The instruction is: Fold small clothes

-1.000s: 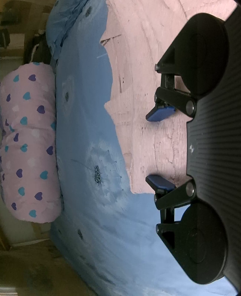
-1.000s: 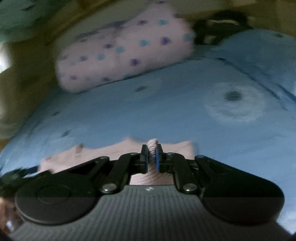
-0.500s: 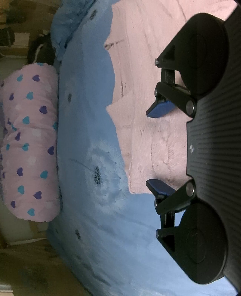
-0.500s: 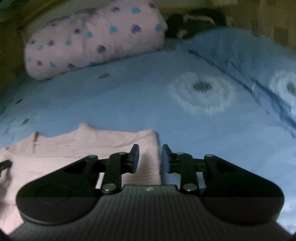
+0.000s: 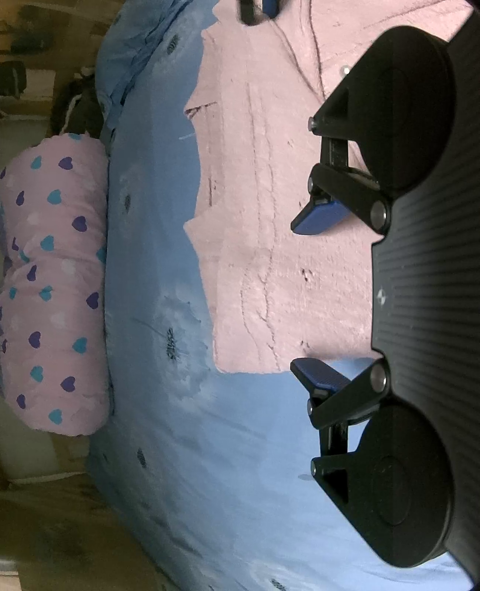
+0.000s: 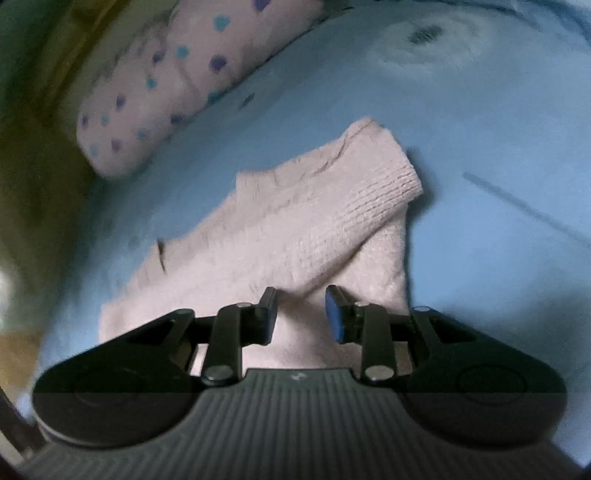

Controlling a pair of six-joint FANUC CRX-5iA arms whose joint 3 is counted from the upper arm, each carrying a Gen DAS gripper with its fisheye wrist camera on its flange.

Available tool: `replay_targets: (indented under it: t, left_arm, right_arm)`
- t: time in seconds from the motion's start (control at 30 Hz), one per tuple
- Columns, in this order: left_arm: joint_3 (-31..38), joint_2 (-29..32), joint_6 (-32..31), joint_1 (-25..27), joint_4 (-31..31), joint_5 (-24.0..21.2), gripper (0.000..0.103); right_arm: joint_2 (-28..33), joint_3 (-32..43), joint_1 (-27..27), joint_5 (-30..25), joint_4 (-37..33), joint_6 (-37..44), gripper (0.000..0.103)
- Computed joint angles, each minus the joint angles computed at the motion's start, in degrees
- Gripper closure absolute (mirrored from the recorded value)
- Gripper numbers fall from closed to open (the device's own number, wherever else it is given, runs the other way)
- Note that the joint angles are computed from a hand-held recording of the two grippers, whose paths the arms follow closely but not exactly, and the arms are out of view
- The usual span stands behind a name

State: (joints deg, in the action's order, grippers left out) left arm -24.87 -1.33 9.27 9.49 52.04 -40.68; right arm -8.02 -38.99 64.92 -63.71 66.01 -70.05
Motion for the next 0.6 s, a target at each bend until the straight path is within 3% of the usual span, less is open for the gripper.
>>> replay_targets:
  t: [0.03, 0.1, 0.13, 0.2, 0.37, 0.53, 0.6]
  left_arm:
    - [0.14, 0.15, 0.2, 0.11, -0.12, -0.12, 0.025]
    - [0.24, 0.29, 0.5, 0.17, -0.2, -0.09, 0.025]
    - [0.22, 0.33, 0.54, 0.14, -0.15, 0.02, 0.025]
    - [0.4, 0.52, 0.67, 0.12, -0.36, 0.07, 0.025]
    - [2.19, 1.39, 4.43, -0.39, -6.81, 1.25, 0.025]
    - [2.88, 2.24, 5.99, 0.12, -7.21, 0.35, 0.021]
    - [2.96, 2.18, 6.21, 0.3, -7.48, 0.16, 0.02]
  right_arm:
    - [-0.15, -1.28, -0.44, 0.55, 2.56, -4.8, 0.057]
    - [-1.07, -4.34, -1.99, 2.34, 8.78, -14.65, 0.057]
    - [-1.56, -5.21, -2.53, 3.21, 10.34, -16.61, 0.064]
    - [-2.09, -5.9, -2.64, 3.47, 12.02, -17.39, 0.09]
    - [-3.15, -7.67, 0.4, -1.46, 16.26, -22.48, 0.091]
    - [-1.42, -1.26, 3.92, -4.33, -1.09, -6.14, 0.089]
    - [-0.63, -0.06, 4.51, -5.29, -3.64, -2.3, 0.088]
